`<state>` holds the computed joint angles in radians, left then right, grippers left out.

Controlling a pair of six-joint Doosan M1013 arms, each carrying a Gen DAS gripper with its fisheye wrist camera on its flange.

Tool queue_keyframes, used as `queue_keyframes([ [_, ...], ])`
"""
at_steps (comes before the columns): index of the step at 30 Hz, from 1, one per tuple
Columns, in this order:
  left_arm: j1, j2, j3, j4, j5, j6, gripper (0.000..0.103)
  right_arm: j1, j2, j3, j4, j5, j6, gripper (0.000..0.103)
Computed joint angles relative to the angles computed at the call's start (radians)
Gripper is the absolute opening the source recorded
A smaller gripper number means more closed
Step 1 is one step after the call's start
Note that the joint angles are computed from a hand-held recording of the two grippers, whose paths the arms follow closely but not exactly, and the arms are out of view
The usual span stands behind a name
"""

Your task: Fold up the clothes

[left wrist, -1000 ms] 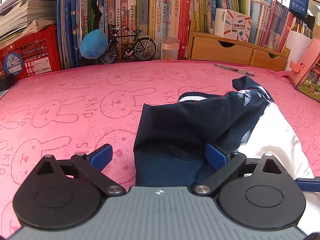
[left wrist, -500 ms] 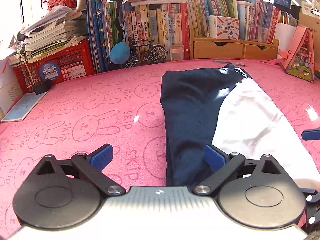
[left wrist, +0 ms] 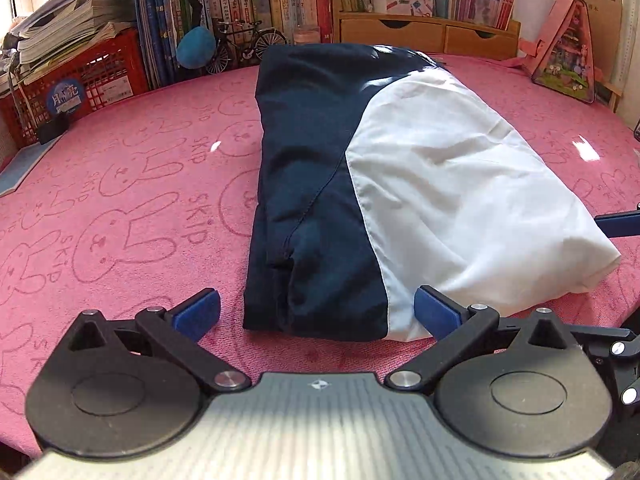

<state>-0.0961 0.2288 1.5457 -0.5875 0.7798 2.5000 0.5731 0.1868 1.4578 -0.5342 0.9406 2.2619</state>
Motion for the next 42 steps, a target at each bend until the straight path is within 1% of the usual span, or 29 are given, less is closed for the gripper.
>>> queue_keyframes([
  [2, 0.007, 0.005, -0.004, -0.020, 0.017, -0.006, 0.103, -0.005, -0.002, 0.006, 0.027, 0.005, 0.021, 0.103],
  [5, 0.008, -0.001, 0.009, -0.039, 0.003, 0.022, 0.103, -0.021, -0.010, 0.017, 0.076, -0.020, 0.055, 0.103],
  [10, 0.015, -0.003, 0.020, -0.081, -0.002, 0.065, 0.103, -0.016, -0.002, 0.010, 0.055, -0.009, 0.062, 0.103],
  [16, 0.013, 0.000, 0.013, -0.079, 0.004, 0.051, 0.103, -0.018, -0.001, 0.010, 0.058, -0.014, 0.059, 0.103],
  [21, 0.026, -0.005, 0.031, -0.156, -0.012, 0.083, 0.103, -0.016, -0.001, 0.009, 0.053, -0.007, 0.078, 0.103],
  [23, 0.032, -0.005, 0.031, -0.179, -0.002, 0.087, 0.103, -0.013, 0.000, 0.006, 0.047, 0.002, 0.094, 0.103],
  [24, 0.034, -0.005, 0.028, -0.177, 0.005, 0.071, 0.103, -0.011, -0.001, 0.006, 0.043, 0.003, 0.099, 0.103],
  [26, 0.029, -0.006, 0.012, -0.120, 0.025, 0.005, 0.103, -0.007, -0.006, 0.008, 0.033, 0.000, 0.108, 0.103],
  [29, 0.016, -0.024, 0.017, -0.062, 0.002, -0.027, 0.103, -0.002, -0.016, 0.012, 0.018, -0.008, 0.114, 0.103],
  [32, 0.012, -0.044, 0.027, -0.059, -0.007, -0.003, 0.103, 0.003, -0.025, 0.014, -0.010, -0.011, 0.128, 0.103],
  [38, 0.021, -0.052, 0.009, -0.080, 0.065, -0.011, 0.103, 0.005, -0.033, 0.015, -0.016, -0.019, 0.127, 0.103],
  [40, 0.020, -0.055, 0.008, -0.076, 0.072, -0.016, 0.103, 0.007, -0.033, 0.016, -0.019, -0.019, 0.126, 0.103],
  [42, 0.016, -0.059, 0.011, -0.058, 0.065, -0.023, 0.103, 0.009, -0.033, 0.017, -0.016, -0.020, 0.123, 0.103],
])
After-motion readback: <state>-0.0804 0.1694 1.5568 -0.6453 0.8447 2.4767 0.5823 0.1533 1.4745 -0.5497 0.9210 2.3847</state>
